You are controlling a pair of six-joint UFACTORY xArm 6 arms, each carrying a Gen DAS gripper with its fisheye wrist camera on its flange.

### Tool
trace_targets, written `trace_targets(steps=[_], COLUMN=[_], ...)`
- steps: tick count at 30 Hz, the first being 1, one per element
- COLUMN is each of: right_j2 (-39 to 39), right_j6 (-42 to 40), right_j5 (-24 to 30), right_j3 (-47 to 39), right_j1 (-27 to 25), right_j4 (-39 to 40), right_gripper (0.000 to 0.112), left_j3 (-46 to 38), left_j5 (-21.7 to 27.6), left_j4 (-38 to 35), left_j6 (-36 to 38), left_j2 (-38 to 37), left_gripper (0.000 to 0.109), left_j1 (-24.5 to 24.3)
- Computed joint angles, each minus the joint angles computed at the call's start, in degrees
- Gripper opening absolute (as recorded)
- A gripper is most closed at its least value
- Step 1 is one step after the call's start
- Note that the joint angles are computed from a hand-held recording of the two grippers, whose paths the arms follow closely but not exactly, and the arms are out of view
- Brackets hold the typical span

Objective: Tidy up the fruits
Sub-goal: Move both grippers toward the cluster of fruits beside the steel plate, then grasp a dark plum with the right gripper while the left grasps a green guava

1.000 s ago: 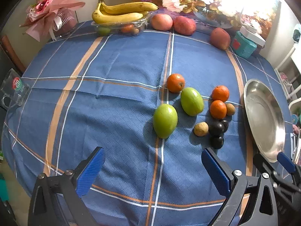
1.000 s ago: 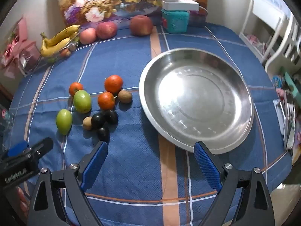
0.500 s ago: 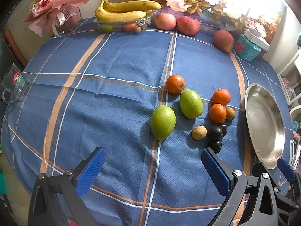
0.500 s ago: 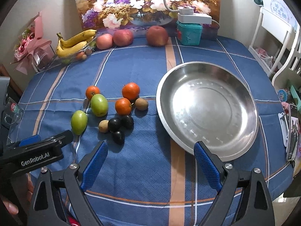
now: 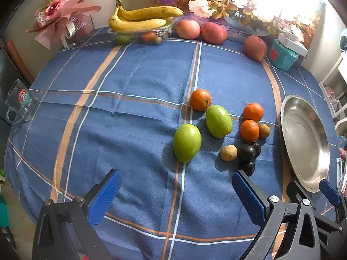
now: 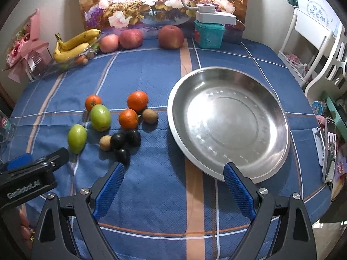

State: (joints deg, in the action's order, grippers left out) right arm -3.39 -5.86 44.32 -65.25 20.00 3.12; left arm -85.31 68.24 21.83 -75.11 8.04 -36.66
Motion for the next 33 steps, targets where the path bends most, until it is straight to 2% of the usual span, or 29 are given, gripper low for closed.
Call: trace_targets(steps=[4,9,15,18,21,26,29,31,33], right_j2=[1.00,1.14,0.81,1.31,2.34,4.81,7.34,8.04,8.80], right_j6=[1.47,3.72,4.88,5.75,6.35,7.90,8.61,8.47,7.90], right_j5=[1.50,0.75,-0.88,-0.94,-1.67,-2.35,-0.54,-0.55,-0.51], right_j3=[-0.85,-0.50,-0.35,-1.32,-2.62,-4.35,-6.85,-7.22,-7.93], right_j1=[0.10,0.08,0.35,0.96,2.10,3.48,4.02,4.75,5.67], right_j4=[-1.61,-2.60,-0.53,0.14,0.86,2.78,4.80,3.68,2.33], right_gripper=[0.093,0.093,0.093,0.093,0.093,0.093,0.093,0.089,0.072], left_j3=[1.53,2.47,1.95,2.52,1.90,6.00,7.33,6.80,5.51], left_j5=[0.51,1.88,0.63,-2.08,-1.31,-6.55,-10.69,-11.99,-12.36], left_j4=[0.74,2.45,2.98,3.11,4.33,-4.48,-8.60,-9.36,-10.09], left_j6=[-1.24,-1.47,2.64,2.60,2.73,4.16,5.68,6.37,7.73], left_j2=[-1.44,-2.76,-1.98,-2.22,-1.86,-3.34,-3.15,-2.31,-0.85], left_gripper=[0.103,0.103,0.103,0.103,0.103,0.103,0.101,0.098,0.092], left_j1=[-0.08,-0.37,0.31,1.69,2.87,7.77,9.42,9.76,9.84])
